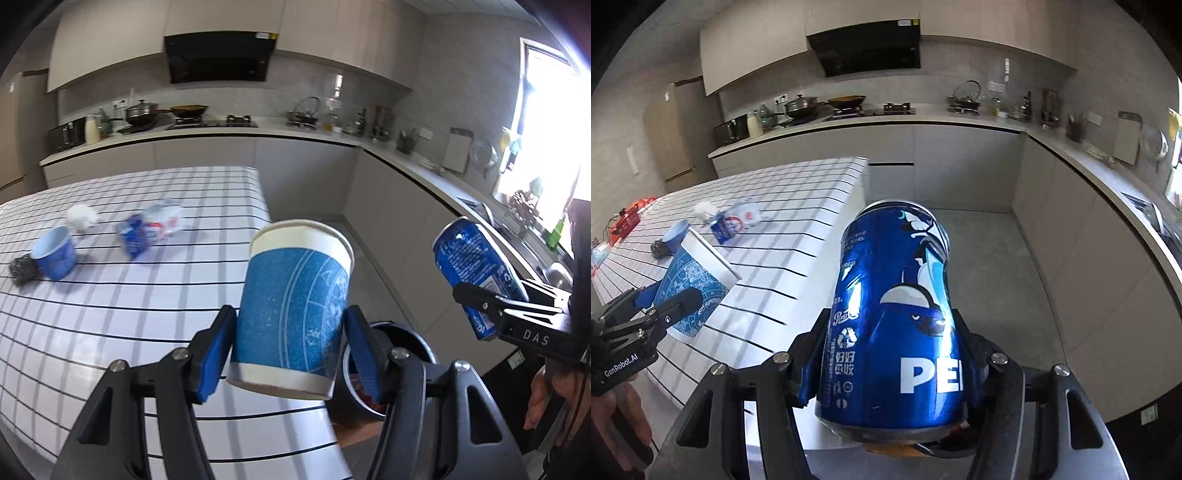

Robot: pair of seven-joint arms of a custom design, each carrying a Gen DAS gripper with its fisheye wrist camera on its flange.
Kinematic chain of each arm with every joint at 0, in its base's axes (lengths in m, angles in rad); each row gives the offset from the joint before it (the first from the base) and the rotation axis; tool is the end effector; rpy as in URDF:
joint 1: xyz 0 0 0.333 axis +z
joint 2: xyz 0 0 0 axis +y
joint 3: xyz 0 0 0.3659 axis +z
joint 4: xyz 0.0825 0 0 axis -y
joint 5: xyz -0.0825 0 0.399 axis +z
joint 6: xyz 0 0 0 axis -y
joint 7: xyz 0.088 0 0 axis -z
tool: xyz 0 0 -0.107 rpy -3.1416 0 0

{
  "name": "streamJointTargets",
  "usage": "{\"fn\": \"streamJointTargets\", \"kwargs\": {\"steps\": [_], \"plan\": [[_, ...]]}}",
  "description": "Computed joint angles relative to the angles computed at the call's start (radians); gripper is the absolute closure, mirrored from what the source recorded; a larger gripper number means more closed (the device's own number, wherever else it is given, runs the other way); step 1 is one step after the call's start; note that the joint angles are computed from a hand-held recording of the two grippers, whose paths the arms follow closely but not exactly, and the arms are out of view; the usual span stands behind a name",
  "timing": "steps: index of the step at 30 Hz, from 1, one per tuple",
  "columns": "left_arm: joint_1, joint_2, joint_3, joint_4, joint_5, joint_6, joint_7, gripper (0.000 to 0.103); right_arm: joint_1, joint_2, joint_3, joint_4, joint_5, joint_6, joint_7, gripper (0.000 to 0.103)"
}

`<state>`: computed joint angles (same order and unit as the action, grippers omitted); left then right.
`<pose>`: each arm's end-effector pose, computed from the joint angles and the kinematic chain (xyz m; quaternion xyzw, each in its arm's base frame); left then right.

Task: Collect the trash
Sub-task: 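Carry the Pepsi can and blue paper cup with both tools over the bucket, then open both tools to drop the can and cup into the bucket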

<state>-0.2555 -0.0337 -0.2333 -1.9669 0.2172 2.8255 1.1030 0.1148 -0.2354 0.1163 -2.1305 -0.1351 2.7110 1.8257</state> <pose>0.5331 -0.2984 0.6368 -0.5702 0.6967 -0.3845 0.2041 0.5211 0.1345 0.6485 -0.6747 0.6207 -0.2577 0.3052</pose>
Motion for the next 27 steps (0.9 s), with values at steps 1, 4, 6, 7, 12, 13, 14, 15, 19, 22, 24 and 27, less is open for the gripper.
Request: {"fn": "streamJointTargets", "kwargs": {"steps": [1, 4, 6, 7, 12, 13, 14, 15, 19, 22, 24, 27], "plan": [[-0.006, 0.012, -0.005, 0.013, -0.006, -0.006, 0.009, 0.042, 0.000, -0.012, -0.015, -0.016, 0.011, 0.002, -0.021, 0.041], [-0.024, 0.042, -0.019, 0.040, -0.013, -0.014, 0.024, 0.042, -0.010, -0.035, -0.037, -0.050, 0.033, -0.001, -0.069, 0.041], [-0.039, 0.073, -0.031, 0.070, -0.018, -0.028, 0.032, 0.042, -0.016, -0.045, -0.052, -0.069, 0.058, -0.004, -0.105, 0.041], [-0.045, 0.081, -0.034, 0.080, -0.015, -0.035, 0.029, 0.042, -0.022, -0.048, -0.053, -0.075, 0.062, -0.006, -0.116, 0.041], [-0.087, 0.157, -0.050, 0.147, 0.009, -0.080, 0.005, 0.042, -0.037, -0.057, -0.091, -0.117, 0.131, -0.008, -0.218, 0.041], [-0.096, 0.163, -0.050, 0.150, 0.021, -0.083, -0.010, 0.042, -0.040, -0.055, -0.097, -0.123, 0.142, -0.008, -0.237, 0.041], [-0.106, 0.179, -0.051, 0.163, 0.033, -0.095, -0.023, 0.042, -0.042, -0.053, -0.105, -0.128, 0.157, -0.011, -0.262, 0.041], [-0.112, 0.189, -0.052, 0.170, 0.037, -0.104, -0.030, 0.042, -0.044, -0.050, -0.113, -0.132, 0.171, -0.016, -0.285, 0.041], [-0.137, 0.224, -0.056, 0.194, 0.052, -0.138, -0.056, 0.042, -0.037, -0.038, -0.142, -0.147, 0.245, -0.034, -0.400, 0.041], [-0.153, 0.240, -0.053, 0.199, 0.066, -0.159, -0.084, 0.042, -0.027, -0.030, -0.166, -0.162, 0.313, -0.046, -0.506, 0.041], [-0.160, 0.255, -0.053, 0.208, 0.070, -0.175, -0.098, 0.042, -0.029, -0.010, -0.170, -0.159, 0.342, -0.055, -0.558, 0.041], [-0.175, 0.281, -0.049, 0.225, 0.087, -0.197, -0.122, 0.042, -0.024, 0.027, -0.186, -0.150, 0.402, -0.069, -0.661, 0.041]]}}
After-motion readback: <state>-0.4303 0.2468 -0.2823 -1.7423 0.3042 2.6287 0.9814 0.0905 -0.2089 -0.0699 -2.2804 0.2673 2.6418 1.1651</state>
